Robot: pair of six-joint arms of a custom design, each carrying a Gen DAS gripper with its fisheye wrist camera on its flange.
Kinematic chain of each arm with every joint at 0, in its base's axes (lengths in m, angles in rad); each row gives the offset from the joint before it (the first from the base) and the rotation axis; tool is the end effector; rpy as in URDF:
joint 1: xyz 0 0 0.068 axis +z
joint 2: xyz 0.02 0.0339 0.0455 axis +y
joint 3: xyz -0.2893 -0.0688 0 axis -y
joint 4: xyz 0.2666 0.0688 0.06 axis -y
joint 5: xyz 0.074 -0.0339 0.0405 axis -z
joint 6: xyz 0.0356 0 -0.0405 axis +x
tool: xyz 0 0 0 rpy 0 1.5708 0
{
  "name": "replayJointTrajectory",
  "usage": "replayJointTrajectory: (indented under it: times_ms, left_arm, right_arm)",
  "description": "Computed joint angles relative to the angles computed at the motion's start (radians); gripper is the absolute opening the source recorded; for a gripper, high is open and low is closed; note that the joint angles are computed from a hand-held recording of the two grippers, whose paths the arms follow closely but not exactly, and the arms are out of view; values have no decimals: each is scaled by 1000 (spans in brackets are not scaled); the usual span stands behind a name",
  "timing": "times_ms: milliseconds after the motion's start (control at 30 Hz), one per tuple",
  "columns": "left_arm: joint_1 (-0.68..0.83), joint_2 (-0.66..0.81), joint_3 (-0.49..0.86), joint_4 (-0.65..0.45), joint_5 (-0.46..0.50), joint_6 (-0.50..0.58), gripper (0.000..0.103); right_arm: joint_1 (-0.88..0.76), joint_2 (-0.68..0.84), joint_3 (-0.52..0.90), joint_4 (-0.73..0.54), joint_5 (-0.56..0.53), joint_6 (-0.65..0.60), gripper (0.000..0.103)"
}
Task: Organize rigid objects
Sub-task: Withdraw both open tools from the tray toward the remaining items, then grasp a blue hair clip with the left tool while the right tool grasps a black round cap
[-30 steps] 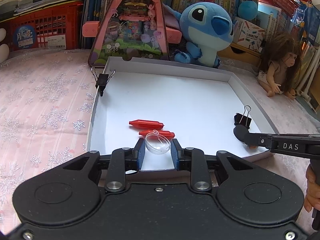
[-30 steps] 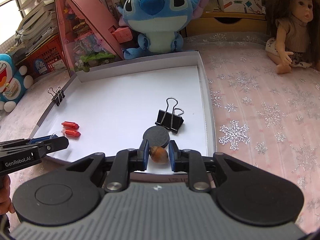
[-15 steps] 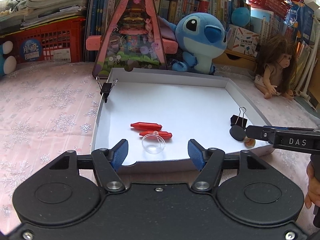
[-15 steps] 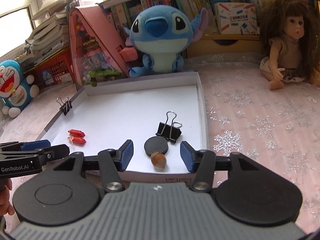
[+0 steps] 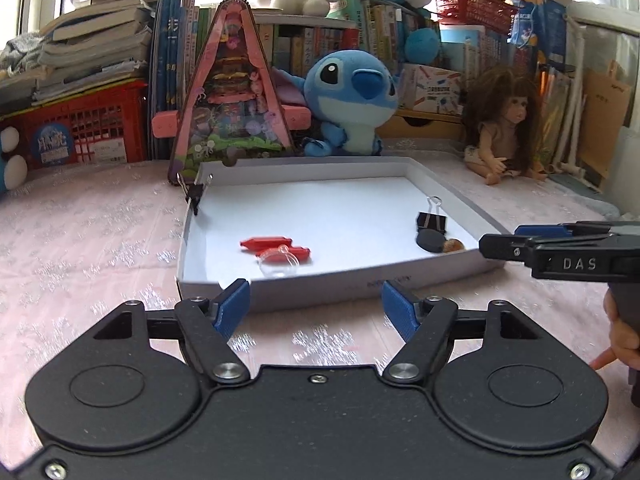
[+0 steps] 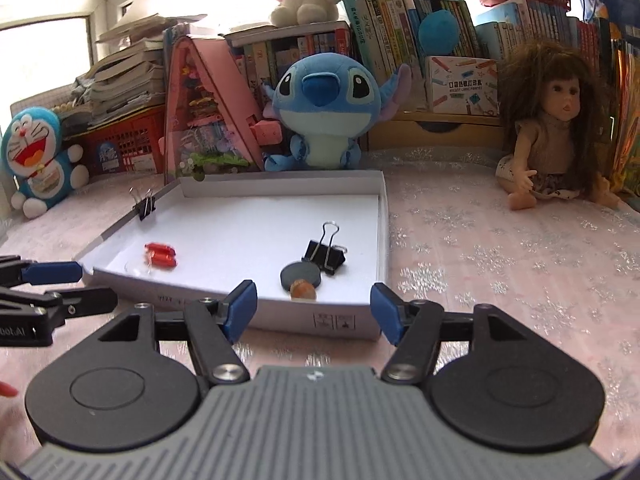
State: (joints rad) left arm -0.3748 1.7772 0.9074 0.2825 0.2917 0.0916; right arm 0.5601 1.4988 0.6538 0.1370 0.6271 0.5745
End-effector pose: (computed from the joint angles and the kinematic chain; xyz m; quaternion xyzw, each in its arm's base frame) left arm 0.3565 -0.1512 0.1717 0.2683 0.8327 -0.1928 0.4444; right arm 0.2645 0.1412 0.1756 0.1352 0.8631 -0.0226 0.4860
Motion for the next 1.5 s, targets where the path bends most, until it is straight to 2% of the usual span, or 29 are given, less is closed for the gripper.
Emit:
replayJointTrajectory:
  times_ms: [200,400,800,933,1067,1133,1200,1400,1500]
  left_arm:
    - [34,-45,-99,60,53,1,71]
    - [43,-110,-201,109,61,58,72]
    - [52,-161,-313,139,69,101,72]
    - [58,-166,-324,149,73,98,70]
    - [61,-161,-309,130,66,80,68]
    - [65,-157,-298,116,63,68,60]
    - [68,-153,-287,100,58,66,58]
    - [78,-153,-287,113,24,85,58]
    - [84,-144,-271,81,-1,91,55]
  right_arm:
    - [86,-42,-96,78,71,-25,79]
    - [160,-69,-115,23,102,-6,79]
    - [264,-131,-133,-121,180,75,83]
    - [277,-135,-118,-189,192,120,83]
    - [290,-137,-112,-206,183,111,83]
    - [302,-135,-110,-204,180,93,83]
    - [315,-130,-105,-207,182,74,83]
    - [328,-98,-65,-274,192,92,83]
    - [329,-90,-46,-320,191,120,82]
